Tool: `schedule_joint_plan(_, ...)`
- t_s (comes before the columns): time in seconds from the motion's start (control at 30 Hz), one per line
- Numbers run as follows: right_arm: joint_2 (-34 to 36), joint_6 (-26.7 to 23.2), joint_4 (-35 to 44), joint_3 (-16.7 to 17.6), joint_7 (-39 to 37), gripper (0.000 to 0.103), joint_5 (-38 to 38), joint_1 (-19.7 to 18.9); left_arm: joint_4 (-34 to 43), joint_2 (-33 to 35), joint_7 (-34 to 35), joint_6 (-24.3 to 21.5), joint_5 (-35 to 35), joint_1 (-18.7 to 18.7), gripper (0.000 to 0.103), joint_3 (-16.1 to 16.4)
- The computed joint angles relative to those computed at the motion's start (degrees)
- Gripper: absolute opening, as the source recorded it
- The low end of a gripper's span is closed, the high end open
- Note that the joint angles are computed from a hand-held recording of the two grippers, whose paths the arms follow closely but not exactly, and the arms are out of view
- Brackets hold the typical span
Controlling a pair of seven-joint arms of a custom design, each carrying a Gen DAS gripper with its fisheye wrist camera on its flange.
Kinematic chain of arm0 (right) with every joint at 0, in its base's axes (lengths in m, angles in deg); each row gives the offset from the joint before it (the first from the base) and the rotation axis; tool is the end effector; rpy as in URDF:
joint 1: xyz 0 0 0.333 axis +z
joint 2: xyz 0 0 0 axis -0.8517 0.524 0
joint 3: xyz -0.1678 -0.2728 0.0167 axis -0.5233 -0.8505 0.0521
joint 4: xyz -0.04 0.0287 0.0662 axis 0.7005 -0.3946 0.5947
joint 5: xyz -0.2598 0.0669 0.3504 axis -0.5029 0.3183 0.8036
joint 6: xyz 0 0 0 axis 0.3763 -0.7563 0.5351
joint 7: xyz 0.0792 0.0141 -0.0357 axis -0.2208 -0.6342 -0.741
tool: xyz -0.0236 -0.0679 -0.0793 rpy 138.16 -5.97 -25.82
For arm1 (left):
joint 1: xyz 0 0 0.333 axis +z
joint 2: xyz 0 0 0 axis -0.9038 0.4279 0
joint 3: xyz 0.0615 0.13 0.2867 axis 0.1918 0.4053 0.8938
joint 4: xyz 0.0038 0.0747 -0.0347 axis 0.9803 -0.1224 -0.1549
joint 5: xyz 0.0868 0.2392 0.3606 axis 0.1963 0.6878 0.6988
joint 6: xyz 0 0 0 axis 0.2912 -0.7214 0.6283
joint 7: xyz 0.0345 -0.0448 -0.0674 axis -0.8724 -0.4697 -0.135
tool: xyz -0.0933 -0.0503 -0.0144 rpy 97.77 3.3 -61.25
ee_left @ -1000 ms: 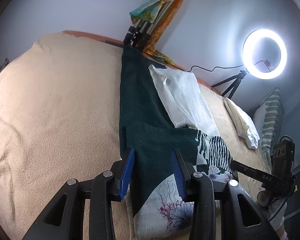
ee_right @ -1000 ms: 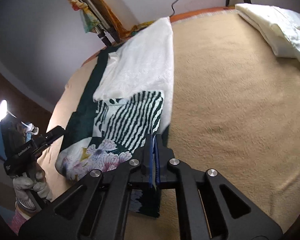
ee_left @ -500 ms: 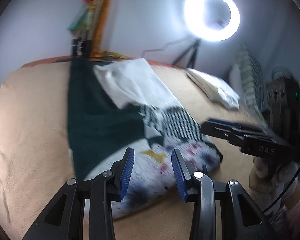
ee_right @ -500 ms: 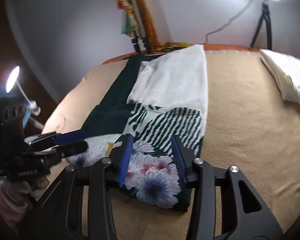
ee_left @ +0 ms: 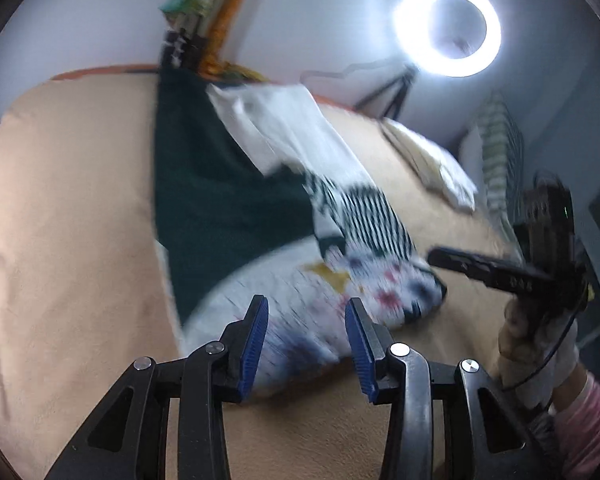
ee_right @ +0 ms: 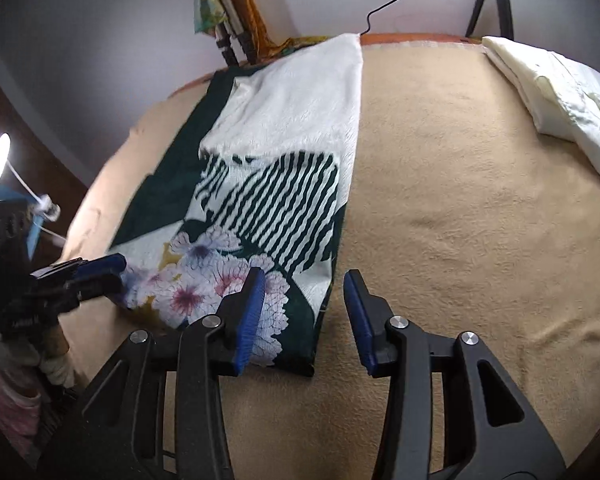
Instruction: Fold small clothes
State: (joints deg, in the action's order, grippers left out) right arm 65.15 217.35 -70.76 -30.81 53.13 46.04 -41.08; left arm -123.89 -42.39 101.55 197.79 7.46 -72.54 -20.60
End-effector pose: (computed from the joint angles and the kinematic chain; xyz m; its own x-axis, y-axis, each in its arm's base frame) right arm 0.4173 0.1521 0.3586 0.0268 -0.9666 -0.2547 -0.8600 0.1076 -0.4988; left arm 0.4920 -0.0640 0.3803 -0.3942 -0.7926 0.4653 -0.8225 0.0784 -0.5633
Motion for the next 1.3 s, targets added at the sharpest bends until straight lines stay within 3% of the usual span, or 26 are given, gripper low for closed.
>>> schedule_joint_plan(0.1,-2.06,0.71,-0.43,-0.65,0.36,0.048,0.10,-1.03,2.48,1.37,-2.05,3.36,0.49,1.04,0.045,0.20)
schedule_joint_plan(0.17,-1.56,2.19,0.69,-3.09,-1.46,0.049,1.46,0.13,5.56,3.77,-4.89,3.62,0.54,2.09,0.046,0.73)
schedule_joint_plan(0.23,-0.32,2.93,2.79,-6.12,-5.27,0.055,2.79,1.61,9.26,6.94,-6.45,3.77,-0.08,3.21,0.047,0.83)
schedule_joint_plan(0.27,0.72,2.68,4.19,-7.48,-7.50,0.065,3.42,2.20,11.24,8.59,-7.21,4.29,0.04,3.81,0.048,0.41)
schedule_joint_plan(0.3,1.69,2.17,5.53,-7.52,-8.70,0.067,3.51,1.67,13.35,10.50,-7.66,4.81,0.23,4.42,0.050,-0.07)
schedule_joint_plan(0.37,4.46,0.73,8.87,-7.71,-11.17,0.067,3.69,0.56,18.00,14.85,-8.79,6.64,1.34,5.75,0.054,-1.34)
schedule_joint_plan(0.47,9.68,-2.03,15.31,-12.21,-20.73,0.067,11.35,3.81,25.63,21.96,-12.63,8.68,5.48,7.65,0.055,-3.31)
schedule_joint_plan(0.57,16.27,-5.30,22.92,-13.49,-26.79,0.067,17.00,3.39,35.29,30.31,-16.77,7.32,9.64,9.29,0.055,-4.79)
schedule_joint_plan(0.73,28.04,-7.19,35.16,-11.58,-29.93,0.067,23.55,-0.88,48.17,41.48,-24.28,5.48,15.80,11.01,0.055,-6.80)
schedule_joint_plan(0.9,37.82,-9.13,45.89,-9.87,-25.03,0.067,17.30,-3.80,57.94,49.73,-28.76,3.11,20.97,12.69,0.055,-9.23)
schedule_joint_plan(1.13,46.87,-10.37,55.86,-6.24,-20.20,0.067,11.76,-8.12,65.15,56.31,-30.13,4.07,27.16,14.66,0.055,-13.58)
schedule_joint_plan(1.27,50.43,-13.21,60.20,-1.34,-22.24,0.067,14.47,-12.82,67.63,58.70,-30.93,5.50,30.97,15.54,0.054,-15.98)
schedule_joint_plan(1.3,51.13,-13.08,60.84,-1.55,-21.53,0.067,14.00,-12.51,67.72,58.98,-31.01,5.93,31.83,15.87,0.050,-16.64)
